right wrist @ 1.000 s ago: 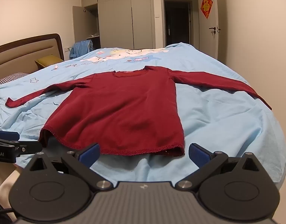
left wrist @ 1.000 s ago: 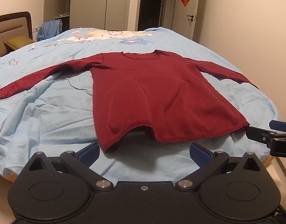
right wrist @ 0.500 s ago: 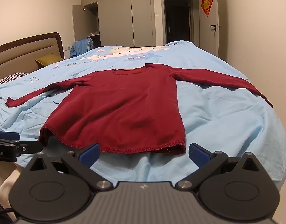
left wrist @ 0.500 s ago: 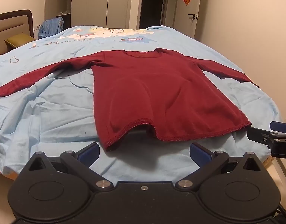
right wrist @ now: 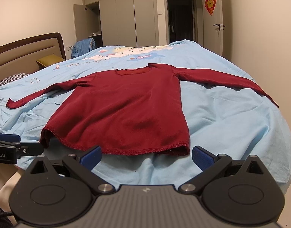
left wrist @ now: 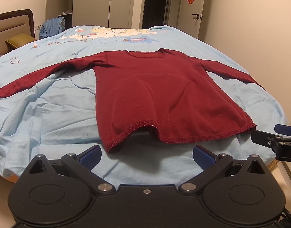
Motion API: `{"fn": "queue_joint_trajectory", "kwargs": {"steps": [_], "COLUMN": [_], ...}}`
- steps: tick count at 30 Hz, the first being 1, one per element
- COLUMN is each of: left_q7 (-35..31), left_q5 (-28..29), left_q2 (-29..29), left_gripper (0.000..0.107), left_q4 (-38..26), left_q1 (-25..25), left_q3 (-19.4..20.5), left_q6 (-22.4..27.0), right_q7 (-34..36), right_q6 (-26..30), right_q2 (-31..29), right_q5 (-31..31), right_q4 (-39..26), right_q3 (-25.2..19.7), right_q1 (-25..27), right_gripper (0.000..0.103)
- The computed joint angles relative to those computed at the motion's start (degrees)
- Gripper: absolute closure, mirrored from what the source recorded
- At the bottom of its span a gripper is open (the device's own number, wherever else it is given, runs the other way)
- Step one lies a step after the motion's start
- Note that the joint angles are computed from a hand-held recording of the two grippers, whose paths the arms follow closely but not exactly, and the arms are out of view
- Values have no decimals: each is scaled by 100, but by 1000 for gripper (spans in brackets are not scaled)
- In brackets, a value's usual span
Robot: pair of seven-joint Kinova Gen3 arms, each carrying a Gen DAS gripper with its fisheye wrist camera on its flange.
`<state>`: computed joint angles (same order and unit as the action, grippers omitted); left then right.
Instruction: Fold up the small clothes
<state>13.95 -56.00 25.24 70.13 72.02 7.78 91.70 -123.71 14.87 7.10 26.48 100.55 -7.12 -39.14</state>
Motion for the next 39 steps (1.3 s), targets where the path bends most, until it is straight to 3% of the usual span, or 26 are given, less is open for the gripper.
{"fn": "queue_joint_trajectory", "kwargs": {"steps": [27, 32, 39], "left_q7": [27, 70, 107], "left_q5": [31, 42, 82], "left_q2": [-20, -42, -22], "left_gripper": [5, 5, 5], "left_q4": [58, 127, 169], "left_q1": [-10, -30, -67], "left_q3": [-2, 19, 40], "left_q6": [-32, -57, -100], "right_q7": [108, -132, 179], "right_q6": [63, 9, 90], "right_q2": [-2, 42, 49], "right_q5": [-142, 61, -268], "right_q4": [-23, 26, -34], "right_q3": [-63, 41, -102], "right_q1": [50, -109, 60], "right_gripper": [0, 0, 0]}}
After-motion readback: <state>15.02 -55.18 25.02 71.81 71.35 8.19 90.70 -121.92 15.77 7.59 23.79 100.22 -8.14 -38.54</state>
